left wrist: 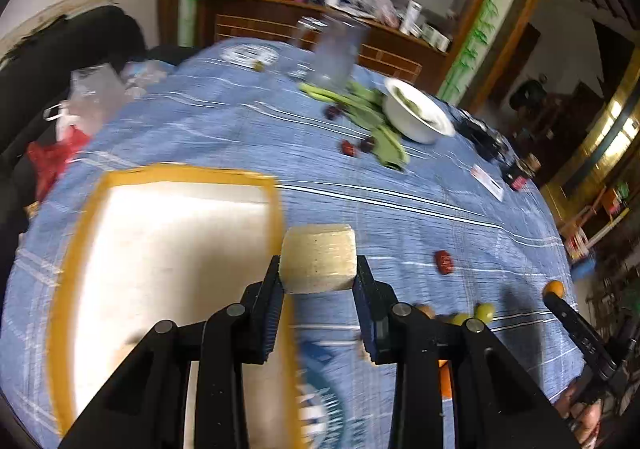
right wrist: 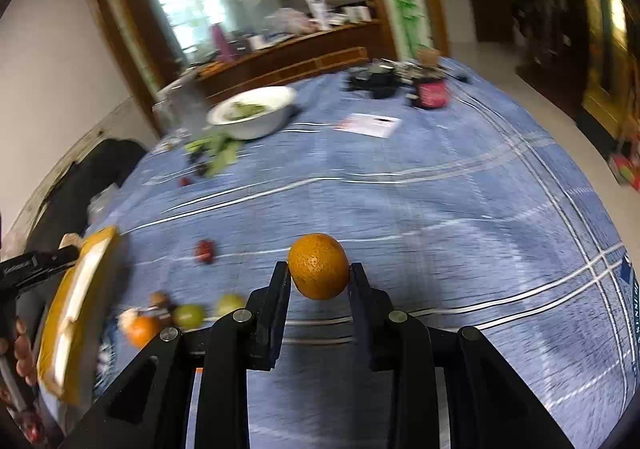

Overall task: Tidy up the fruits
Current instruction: 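Grasp the beige cube with the left tool while the right tool grasps an orange, then lower the cube and orange into the tray and open both tools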

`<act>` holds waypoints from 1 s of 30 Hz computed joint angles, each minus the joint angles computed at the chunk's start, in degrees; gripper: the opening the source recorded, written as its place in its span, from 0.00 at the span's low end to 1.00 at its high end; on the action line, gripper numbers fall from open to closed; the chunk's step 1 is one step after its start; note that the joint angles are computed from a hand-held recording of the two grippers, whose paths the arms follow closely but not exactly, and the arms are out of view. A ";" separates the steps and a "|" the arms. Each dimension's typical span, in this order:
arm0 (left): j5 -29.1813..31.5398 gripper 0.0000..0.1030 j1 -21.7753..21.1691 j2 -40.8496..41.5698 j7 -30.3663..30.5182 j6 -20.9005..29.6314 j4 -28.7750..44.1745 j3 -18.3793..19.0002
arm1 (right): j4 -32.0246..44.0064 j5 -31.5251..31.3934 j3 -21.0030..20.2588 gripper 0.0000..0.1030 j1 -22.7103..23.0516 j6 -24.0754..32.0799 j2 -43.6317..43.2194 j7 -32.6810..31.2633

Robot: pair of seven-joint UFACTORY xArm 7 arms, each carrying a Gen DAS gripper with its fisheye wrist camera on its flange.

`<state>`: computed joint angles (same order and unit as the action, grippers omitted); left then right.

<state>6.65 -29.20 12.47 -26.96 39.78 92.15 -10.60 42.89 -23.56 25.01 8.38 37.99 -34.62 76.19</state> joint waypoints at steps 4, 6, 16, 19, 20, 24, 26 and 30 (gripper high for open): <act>0.99 0.31 2.43 -4.71 -1.30 -1.85 -6.87 1.47 | 7.94 -1.98 3.43 0.31 1.12 -1.22 7.70 -1.23; 1.40 0.31 4.03 -6.34 -2.13 -2.24 -9.72 1.97 | 11.87 -3.92 4.57 0.31 2.20 -1.87 12.31 -1.17; 2.54 0.31 8.43 -6.87 -1.40 -1.01 -13.20 2.21 | 44.07 -14.16 6.35 0.31 13.38 -4.00 47.87 -8.16; 1.38 0.31 8.89 -5.70 -0.76 -1.03 -12.80 2.24 | 53.26 -14.62 4.71 0.32 17.89 -0.58 55.98 -12.52; 0.86 0.31 9.07 -5.36 -0.48 -0.91 -12.61 2.31 | 56.57 -14.44 4.07 0.32 19.44 0.95 58.77 -14.05; -0.46 0.31 9.45 -4.14 0.00 -0.44 -12.01 2.54 | 66.28 -14.35 0.34 0.32 25.12 7.78 65.99 -18.38; -0.25 0.32 9.39 -4.30 -0.09 -0.93 -12.29 2.64 | 67.67 -12.67 -0.85 0.32 26.00 8.58 67.44 -19.79; -1.19 0.38 9.61 -5.20 0.32 -1.92 -13.13 2.57 | 71.30 -12.64 -4.47 0.33 29.84 11.21 69.12 -22.36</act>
